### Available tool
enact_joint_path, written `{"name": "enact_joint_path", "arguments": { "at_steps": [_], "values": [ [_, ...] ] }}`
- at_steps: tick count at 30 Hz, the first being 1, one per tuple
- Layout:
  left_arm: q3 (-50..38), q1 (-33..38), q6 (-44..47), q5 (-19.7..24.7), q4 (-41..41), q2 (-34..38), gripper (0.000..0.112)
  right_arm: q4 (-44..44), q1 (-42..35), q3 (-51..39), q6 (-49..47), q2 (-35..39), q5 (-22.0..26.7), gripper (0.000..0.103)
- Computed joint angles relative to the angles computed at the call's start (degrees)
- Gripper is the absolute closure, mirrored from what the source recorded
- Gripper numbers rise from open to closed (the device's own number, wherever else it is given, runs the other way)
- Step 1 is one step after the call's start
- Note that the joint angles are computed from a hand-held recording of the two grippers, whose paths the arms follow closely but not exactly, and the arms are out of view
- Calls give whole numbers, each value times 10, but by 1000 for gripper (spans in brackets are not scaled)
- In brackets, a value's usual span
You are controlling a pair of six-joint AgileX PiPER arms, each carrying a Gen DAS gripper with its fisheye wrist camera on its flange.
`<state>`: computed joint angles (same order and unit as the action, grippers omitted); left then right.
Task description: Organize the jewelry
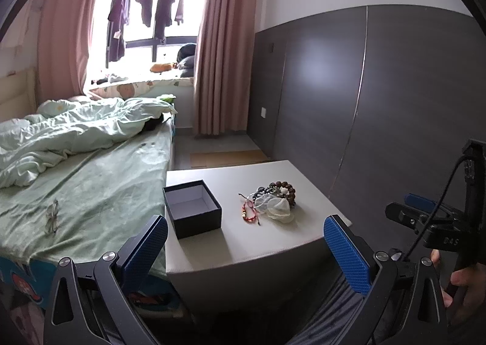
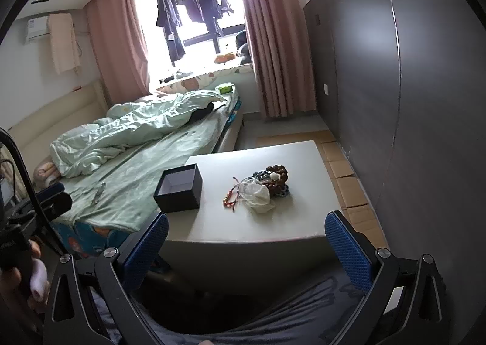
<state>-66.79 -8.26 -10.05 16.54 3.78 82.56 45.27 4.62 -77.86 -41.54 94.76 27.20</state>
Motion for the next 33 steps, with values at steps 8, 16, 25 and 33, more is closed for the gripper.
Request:
{"name": "enact_joint_path", "arguments": {
  "at_steps": [8,16,25,33],
  "values": [
    [-44,11,69,6,-71,62,10,-83,10,-8,82,22,-42,0],
    [-117,22,99,30,-100,143,10,-46,-9,-49,45,78,-26,0],
    [-226,28,169,78,-173,242,10,72,-37,-85,-51,141,-4,0],
    [-367,21,182,165,-189,359,29,28,-43,-153,3,208,20,7]
  ]
}}
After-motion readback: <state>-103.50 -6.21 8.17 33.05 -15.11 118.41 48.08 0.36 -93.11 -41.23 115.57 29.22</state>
